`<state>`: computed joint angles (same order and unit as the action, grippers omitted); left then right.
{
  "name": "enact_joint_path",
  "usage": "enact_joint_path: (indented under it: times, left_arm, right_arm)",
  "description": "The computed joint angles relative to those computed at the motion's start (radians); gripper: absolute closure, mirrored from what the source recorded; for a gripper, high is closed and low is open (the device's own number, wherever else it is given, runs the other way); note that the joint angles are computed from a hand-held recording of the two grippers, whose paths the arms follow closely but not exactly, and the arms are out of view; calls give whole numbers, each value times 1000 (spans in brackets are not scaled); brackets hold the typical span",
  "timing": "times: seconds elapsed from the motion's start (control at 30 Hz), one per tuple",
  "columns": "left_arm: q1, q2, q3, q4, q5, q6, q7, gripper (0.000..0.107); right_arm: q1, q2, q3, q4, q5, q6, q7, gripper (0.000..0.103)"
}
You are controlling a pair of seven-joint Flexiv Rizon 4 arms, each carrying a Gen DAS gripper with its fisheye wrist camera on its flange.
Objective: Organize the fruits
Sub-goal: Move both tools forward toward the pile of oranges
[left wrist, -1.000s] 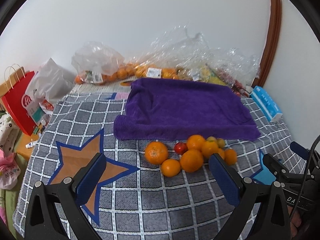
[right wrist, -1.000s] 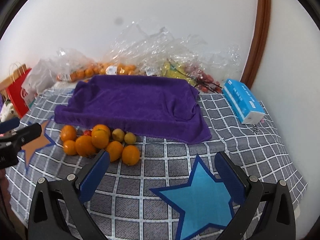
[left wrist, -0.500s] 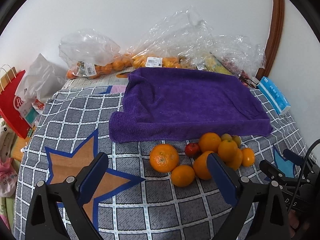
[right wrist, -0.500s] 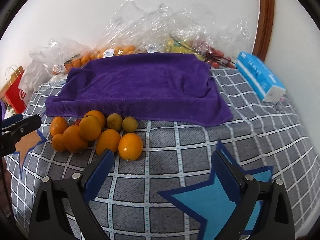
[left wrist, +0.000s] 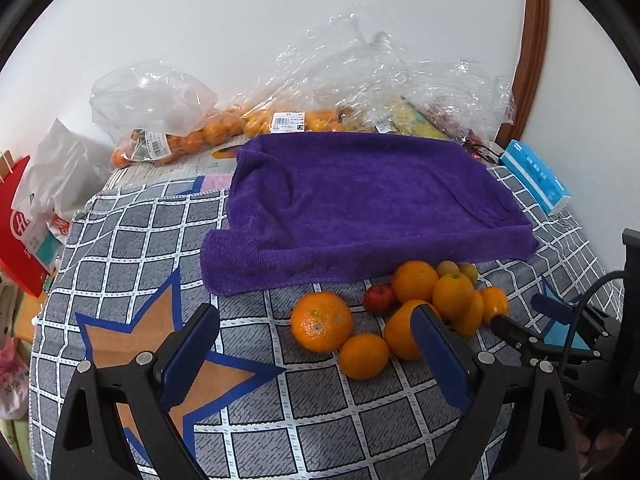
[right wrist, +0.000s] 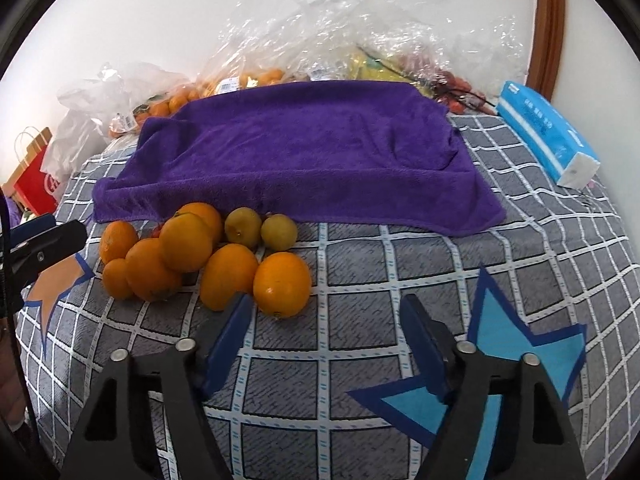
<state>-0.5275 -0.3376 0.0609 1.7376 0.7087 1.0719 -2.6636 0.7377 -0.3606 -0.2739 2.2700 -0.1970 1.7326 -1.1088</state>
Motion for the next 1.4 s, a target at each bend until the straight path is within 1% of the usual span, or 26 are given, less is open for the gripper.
enact_joint_path:
  times: [0.1, 0.2, 0.37, 0.43, 0.47, 0.5, 0.53, 0.63, 0.7, 0.8, 0.9, 0.93, 1.03, 1.07, 1.13, 1.23, 1.33, 1.4]
  left_arm:
    - [-1, 0, 0, -3, 8, 1, 6, 11]
    - [1, -2, -2, -4, 7, 9, 16, 11]
    - [15, -5, 1, 9, -19, 43, 31, 11]
    - [16, -4, 5, 11, -23, 44, 38, 11]
    - [18, -4, 5, 13, -27, 44, 45, 11]
    - [20, -4, 6, 14, -30, 44, 51, 11]
    - [21, -3, 7, 16, -34, 45, 55, 11]
    - [39, 0, 4, 36, -64, 64, 74, 13]
    - [58, 0, -2, 54, -98, 94, 99, 16]
    - [81, -1, -7, 78, -150, 144, 151, 20]
    - [87, 1, -2, 96, -186, 175, 192, 20]
    - [92, 3, -5, 106, -204, 189, 210, 20]
    - [115, 8, -20, 139, -276, 224, 280, 23]
    - [119, 9, -24, 148, -298, 233, 303, 25]
    - [116, 11, -19, 156, -324, 241, 333, 25]
    - [104, 12, -5, 164, -343, 261, 348, 25]
    - [89, 9, 9, 165, -358, 268, 345, 25]
    - [87, 5, 9, 163, -372, 268, 351, 25]
  right_arm:
    - [8, -7, -6, -1, -3, -4, -5, 35]
    - [-4, -11, 8, -6, -7, -10, -3, 36]
    - [33, -17, -28, -7, -17, -10, 3, 38]
    - [37, -21, -29, -15, -21, -23, 5, 44]
    - [53, -24, -45, -17, -26, -28, 10, 44]
    - [94, -28, -88, -12, -30, -23, 18, 46]
    - [113, -31, -109, -10, -32, -21, 21, 49]
    - [138, -31, -131, -13, -30, -33, 29, 58]
    - [163, -31, -156, -13, -35, -44, 50, 61]
    - [230, -32, -227, -3, -48, -54, 85, 64]
    - [295, -29, -295, 4, -71, -80, 123, 67]
    - [315, -27, -317, 5, -82, -92, 141, 67]
    - [336, -18, -343, 10, -118, -114, 186, 67]
    - [339, -14, -349, 14, -128, -114, 201, 67]
    - [359, -6, -376, 30, -149, -103, 232, 67]
    - [410, -1, -437, 54, -174, -90, 255, 66]
    - [412, 3, -438, 59, -173, -91, 242, 65]
    - [426, 7, -457, 64, -179, -89, 235, 63]
